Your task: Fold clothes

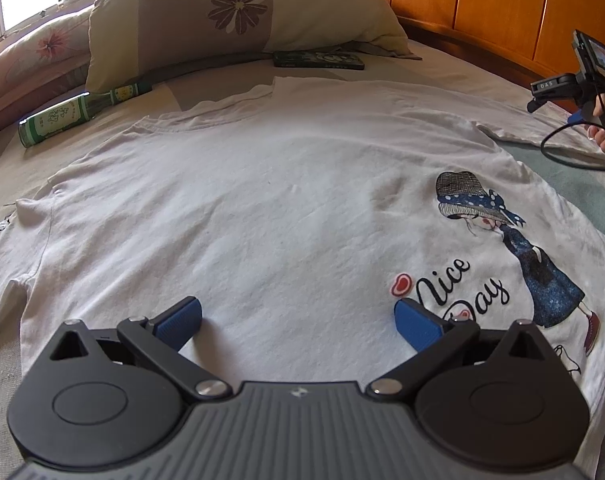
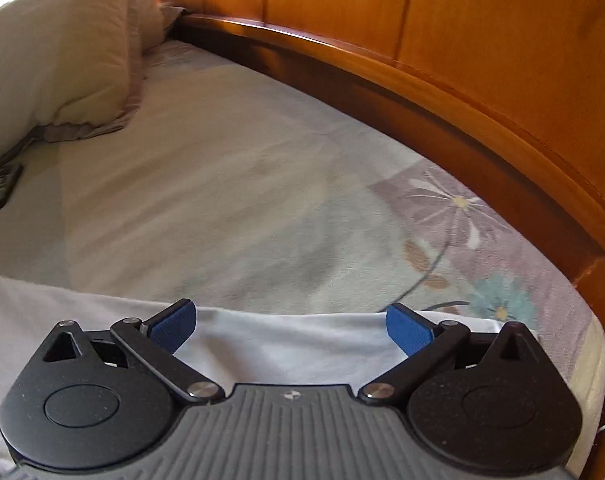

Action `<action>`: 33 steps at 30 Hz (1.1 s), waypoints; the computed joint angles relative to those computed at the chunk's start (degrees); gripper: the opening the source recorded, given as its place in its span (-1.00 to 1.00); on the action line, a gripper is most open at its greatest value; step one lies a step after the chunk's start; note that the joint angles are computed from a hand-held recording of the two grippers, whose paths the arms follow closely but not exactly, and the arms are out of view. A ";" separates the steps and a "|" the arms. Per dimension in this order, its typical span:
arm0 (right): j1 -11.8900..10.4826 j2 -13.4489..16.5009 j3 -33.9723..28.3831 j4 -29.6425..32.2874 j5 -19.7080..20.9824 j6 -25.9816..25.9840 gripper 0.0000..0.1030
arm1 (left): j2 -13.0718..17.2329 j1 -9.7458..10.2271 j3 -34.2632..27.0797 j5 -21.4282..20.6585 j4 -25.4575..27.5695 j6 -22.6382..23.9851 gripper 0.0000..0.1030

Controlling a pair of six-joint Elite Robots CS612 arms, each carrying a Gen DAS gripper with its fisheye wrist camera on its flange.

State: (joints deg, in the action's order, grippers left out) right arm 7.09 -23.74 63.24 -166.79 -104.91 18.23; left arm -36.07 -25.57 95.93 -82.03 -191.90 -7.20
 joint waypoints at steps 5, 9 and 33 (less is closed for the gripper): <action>1.16 2.21 -3.98 3.22 0.25 -4.17 1.00 | 0.19 -0.02 -0.11 0.08 -0.42 -0.08 0.99; 0.89 3.98 -7.77 4.67 -1.00 -1.29 1.00 | 0.05 0.00 -0.02 0.20 -0.31 -0.06 0.99; 4.25 3.61 -8.42 2.85 14.45 -18.18 1.00 | 0.37 -0.11 0.22 1.49 -1.54 -0.32 0.99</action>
State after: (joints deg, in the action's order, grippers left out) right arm 11.34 -20.13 54.82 -163.94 -90.46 0.05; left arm -35.70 -25.68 96.14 -80.54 -193.44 -7.52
